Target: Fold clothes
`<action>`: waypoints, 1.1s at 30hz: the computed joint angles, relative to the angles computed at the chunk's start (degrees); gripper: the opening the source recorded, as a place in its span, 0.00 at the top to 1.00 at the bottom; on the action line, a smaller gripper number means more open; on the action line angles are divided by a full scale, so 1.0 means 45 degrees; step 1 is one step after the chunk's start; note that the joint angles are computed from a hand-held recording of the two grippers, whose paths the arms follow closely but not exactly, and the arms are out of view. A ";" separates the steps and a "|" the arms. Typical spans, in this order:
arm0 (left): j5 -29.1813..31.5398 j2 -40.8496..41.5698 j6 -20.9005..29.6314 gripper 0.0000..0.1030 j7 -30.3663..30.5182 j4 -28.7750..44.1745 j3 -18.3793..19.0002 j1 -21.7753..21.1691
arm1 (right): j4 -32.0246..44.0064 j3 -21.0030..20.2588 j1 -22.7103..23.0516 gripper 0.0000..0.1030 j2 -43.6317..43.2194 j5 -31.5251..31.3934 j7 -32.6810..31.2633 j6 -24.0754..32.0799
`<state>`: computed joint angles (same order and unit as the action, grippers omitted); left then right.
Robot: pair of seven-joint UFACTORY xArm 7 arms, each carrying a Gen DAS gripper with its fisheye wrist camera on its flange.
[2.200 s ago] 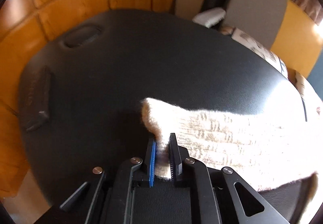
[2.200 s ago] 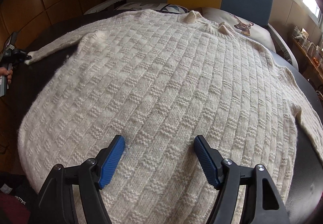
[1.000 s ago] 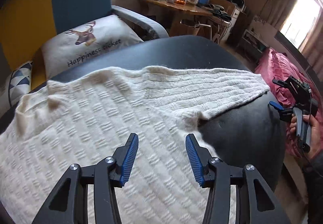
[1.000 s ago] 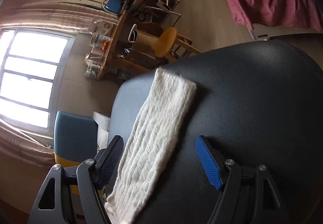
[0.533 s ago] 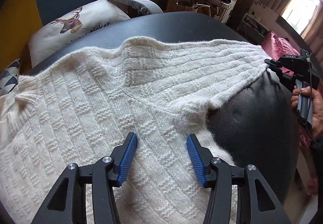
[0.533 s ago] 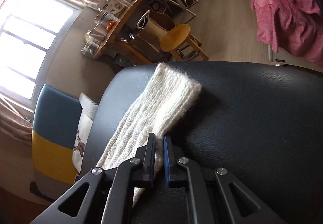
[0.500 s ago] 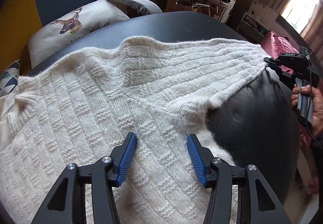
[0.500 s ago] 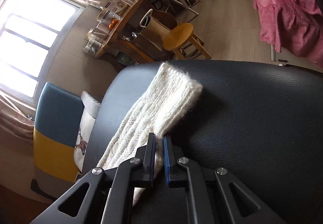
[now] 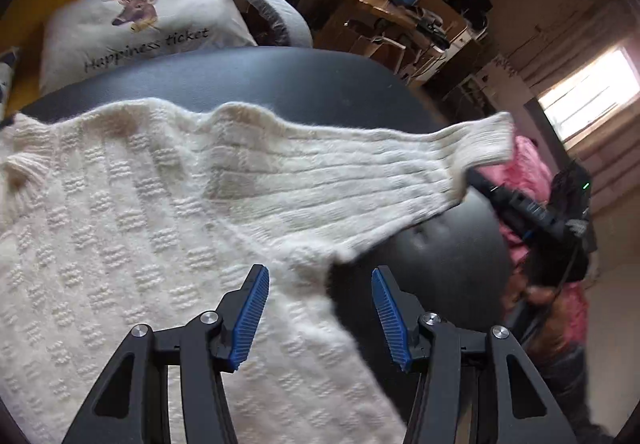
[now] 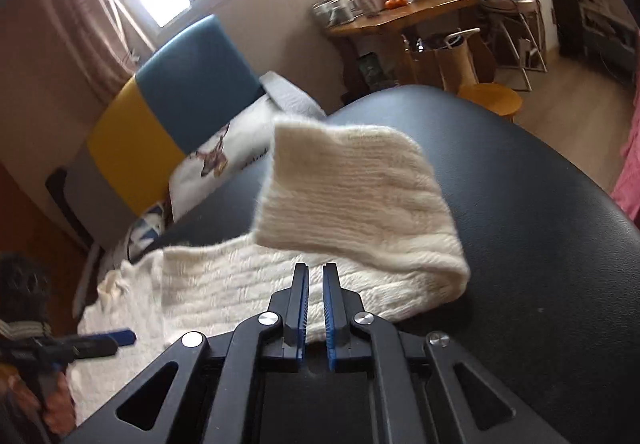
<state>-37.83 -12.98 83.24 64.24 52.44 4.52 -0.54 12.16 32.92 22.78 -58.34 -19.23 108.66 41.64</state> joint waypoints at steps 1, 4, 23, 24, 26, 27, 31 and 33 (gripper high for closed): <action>-0.0240 0.0185 0.0627 0.45 -0.0435 0.0333 -0.0012 -0.0078 | 0.0171 0.0079 -0.0196 0.94 0.0574 -0.0032 -0.0014 -0.0277; -0.0892 0.0810 0.1983 0.32 -0.1753 0.1142 -0.0363 -0.0390 | 0.0310 0.0225 -0.0185 0.94 0.1076 0.0206 0.0416 -0.0068; -0.1424 0.2217 -0.0784 0.32 -0.6292 0.1244 -0.2627 -0.2982 | 0.0263 0.0971 0.2133 0.73 -0.0946 0.0645 0.2043 0.3982; -0.1248 0.2266 -0.1016 0.32 -0.6459 0.1163 -0.2671 -0.3086 | 0.0192 0.0990 0.2209 0.73 -0.1022 0.0619 0.2179 0.4002; -0.1207 0.2324 -0.1314 0.32 -0.6627 0.1010 -0.2685 -0.3220 | 0.0047 0.1027 0.2351 0.72 -0.1091 0.0587 0.2443 0.3984; -0.1307 0.2296 -0.1424 0.32 -0.6604 0.0941 -0.2677 -0.3265 | -0.0045 0.1051 0.2427 0.72 -0.1100 0.0595 0.2611 0.3923; -0.1218 0.1945 -0.2018 0.34 -0.6665 0.0676 -0.2770 -0.3523 | -0.0410 0.1114 0.2751 0.72 -0.0995 0.0684 0.3377 0.3609; -0.0882 0.1669 -0.2549 0.41 -0.6849 0.0470 -0.2877 -0.3718 | -0.0520 0.1057 0.2890 0.72 -0.0875 0.0691 0.3666 0.3467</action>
<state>-41.80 -5.47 71.77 33.42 54.56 -8.43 -17.27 9.83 37.68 35.78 -62.27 -16.12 125.16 57.24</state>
